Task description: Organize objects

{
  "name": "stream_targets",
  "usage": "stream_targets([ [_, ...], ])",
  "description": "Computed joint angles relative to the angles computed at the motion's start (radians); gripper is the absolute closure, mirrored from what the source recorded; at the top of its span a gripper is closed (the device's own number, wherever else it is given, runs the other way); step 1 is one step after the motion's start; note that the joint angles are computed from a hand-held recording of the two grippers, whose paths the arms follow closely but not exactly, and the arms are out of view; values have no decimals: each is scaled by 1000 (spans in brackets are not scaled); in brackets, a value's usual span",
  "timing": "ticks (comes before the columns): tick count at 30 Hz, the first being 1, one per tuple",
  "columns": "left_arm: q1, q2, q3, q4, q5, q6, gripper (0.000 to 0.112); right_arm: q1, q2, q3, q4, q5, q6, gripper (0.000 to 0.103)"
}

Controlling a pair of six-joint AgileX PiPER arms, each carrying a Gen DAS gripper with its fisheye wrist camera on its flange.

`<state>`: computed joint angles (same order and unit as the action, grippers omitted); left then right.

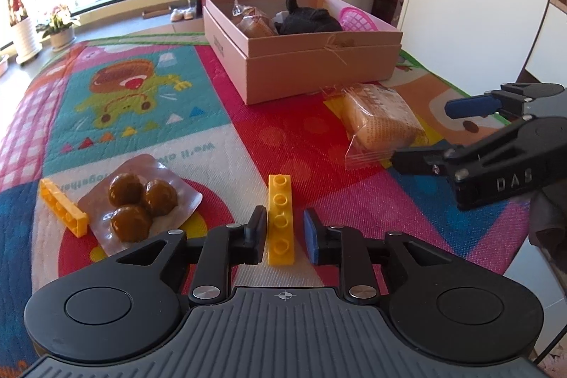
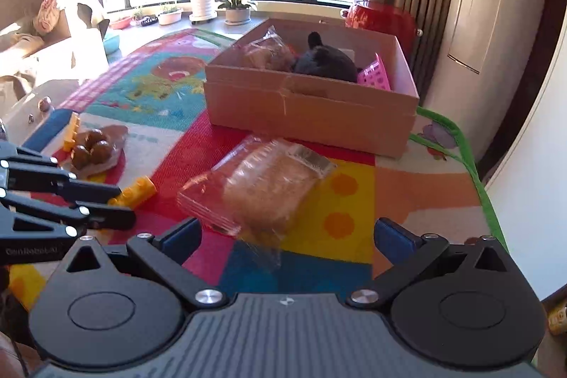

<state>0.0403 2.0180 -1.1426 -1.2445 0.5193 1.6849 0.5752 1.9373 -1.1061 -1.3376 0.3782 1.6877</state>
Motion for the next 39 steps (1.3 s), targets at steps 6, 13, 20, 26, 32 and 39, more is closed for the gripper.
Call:
stream_targets([
  [6,2,2,11,-57,-12,30,89,-70,58,-125,226,-88,-132,0],
  [13,25,-11,45,-107,9,118,93,-81,178,-308,555,-25,-430,37],
  [20,61,-4,50,-143,72,115,95,-45,70,-155,343,-32,-266,49],
  [26,24,-13,-118,-128,137,-54,95,-24,-41,3,-7,21,82,49],
  [32,-99,112,-452,-292,81,-105,95,-53,-67,61,-159,0,268,49],
  [39,-165,404,-928,107,53,-690,92,-63,-77,110,-253,13,379,49],
])
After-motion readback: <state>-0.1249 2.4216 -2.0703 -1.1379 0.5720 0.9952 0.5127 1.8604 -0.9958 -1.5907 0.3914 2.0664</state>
